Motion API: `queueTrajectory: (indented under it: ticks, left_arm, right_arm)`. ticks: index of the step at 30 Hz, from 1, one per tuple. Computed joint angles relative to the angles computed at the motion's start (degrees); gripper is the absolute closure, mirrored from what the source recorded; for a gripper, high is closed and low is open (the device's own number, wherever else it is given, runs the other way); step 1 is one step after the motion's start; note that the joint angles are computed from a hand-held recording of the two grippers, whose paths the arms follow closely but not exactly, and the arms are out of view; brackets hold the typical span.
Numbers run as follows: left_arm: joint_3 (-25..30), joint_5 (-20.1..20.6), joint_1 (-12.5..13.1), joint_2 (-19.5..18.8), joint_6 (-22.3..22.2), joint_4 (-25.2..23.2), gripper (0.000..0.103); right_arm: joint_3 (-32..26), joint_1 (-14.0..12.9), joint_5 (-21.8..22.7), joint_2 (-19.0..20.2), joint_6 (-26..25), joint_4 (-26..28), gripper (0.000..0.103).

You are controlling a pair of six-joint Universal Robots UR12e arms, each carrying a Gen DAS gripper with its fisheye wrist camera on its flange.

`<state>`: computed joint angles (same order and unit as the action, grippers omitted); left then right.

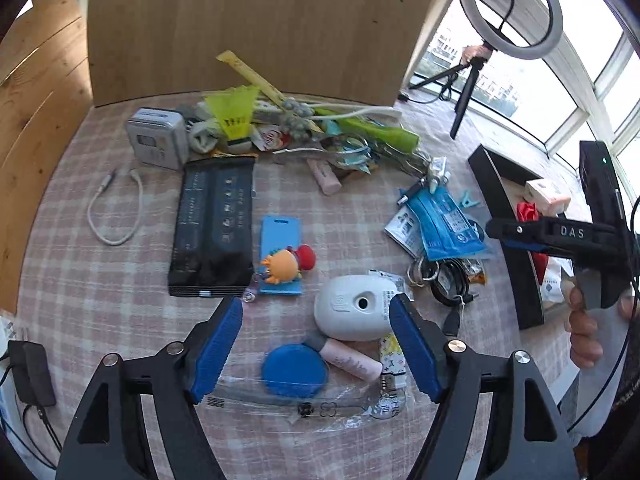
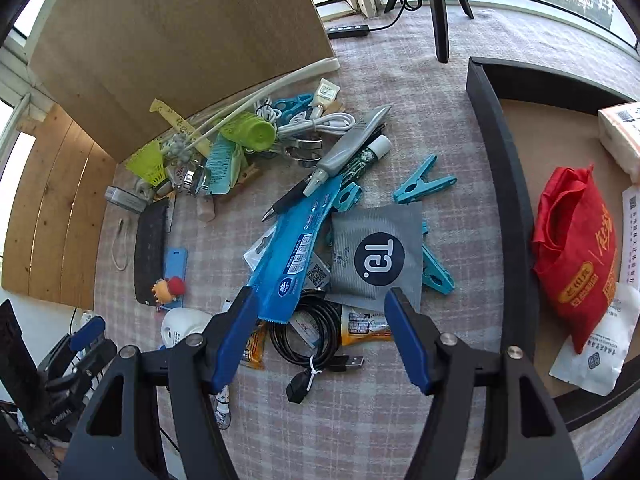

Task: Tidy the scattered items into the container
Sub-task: 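Move the left gripper to the white spray bottle while the right gripper reaches the blue wipes, then grasp the white spray bottle with the left gripper while the right gripper grasps the blue wipes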

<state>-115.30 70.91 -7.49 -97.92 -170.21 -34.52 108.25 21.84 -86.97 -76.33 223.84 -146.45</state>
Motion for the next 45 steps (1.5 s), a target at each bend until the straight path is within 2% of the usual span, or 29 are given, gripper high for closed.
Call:
queueTrajectory:
  ticks: [4,7,14,18,22,24,30,32,33,39,41,45]
  left_arm:
    - [1.7,2.5,-3.0,-2.0,2.9,-2.7,0.028]
    - [2.3,3.8,-4.0,-3.2,2.7,-3.0,0.027]
    - [3.1,4.8,-4.5,-4.7,1.0,-4.4,0.027]
    - [3.0,5.0,-4.5,-5.0,-0.5,-3.5,0.027]
    - [3.5,5.6,-5.1,-5.3,0.6,-4.4,0.027]
    - [3.4,6.2,-5.4,-5.5,-0.4,-3.5,0.027]
    - [3.6,4.2,-4.5,-5.9,-1.6,-4.0,0.029]
    - [3.5,3.7,-4.3,-5.9,-1.7,-3.9,0.03]
    - [3.5,3.5,-4.3,-6.0,-1.7,-4.0,0.03]
    - [3.5,3.2,-4.2,-5.9,-1.8,-3.8,0.03]
    - [3.2,3.1,-4.3,-5.8,-2.0,-3.3,0.03]
    - [3.1,1.9,-3.9,-5.8,-2.5,-3.5,0.031]
  right_arm:
    - [-2.1,0.3,-0.5,1.8,-0.9,2.2,0.038]
    - [-3.5,0.2,-0.6,2.9,-2.2,3.6,0.038]
    - [-4.9,-0.2,-0.4,4.2,-3.1,5.4,0.038]
    - [-5.5,-0.1,-0.5,4.9,-3.9,5.7,0.038]
    - [-6.4,-0.1,-0.3,5.7,-4.3,6.8,0.038]
    - [-6.6,-0.3,0.3,5.9,-3.9,7.6,0.038]
    - [-6.1,-1.0,0.9,5.7,-1.7,6.6,0.041]
    - [-5.6,-1.5,2.7,5.4,-0.9,5.7,0.055]
    - [-5.3,-1.8,3.9,5.2,-0.6,5.3,0.057]
    - [-5.9,-1.9,5.6,5.6,-1.3,5.2,0.06]
    - [-6.5,-1.6,5.3,6.0,-1.7,6.1,0.086]
    - [-7.0,-1.2,5.3,6.6,-1.5,5.7,0.088]
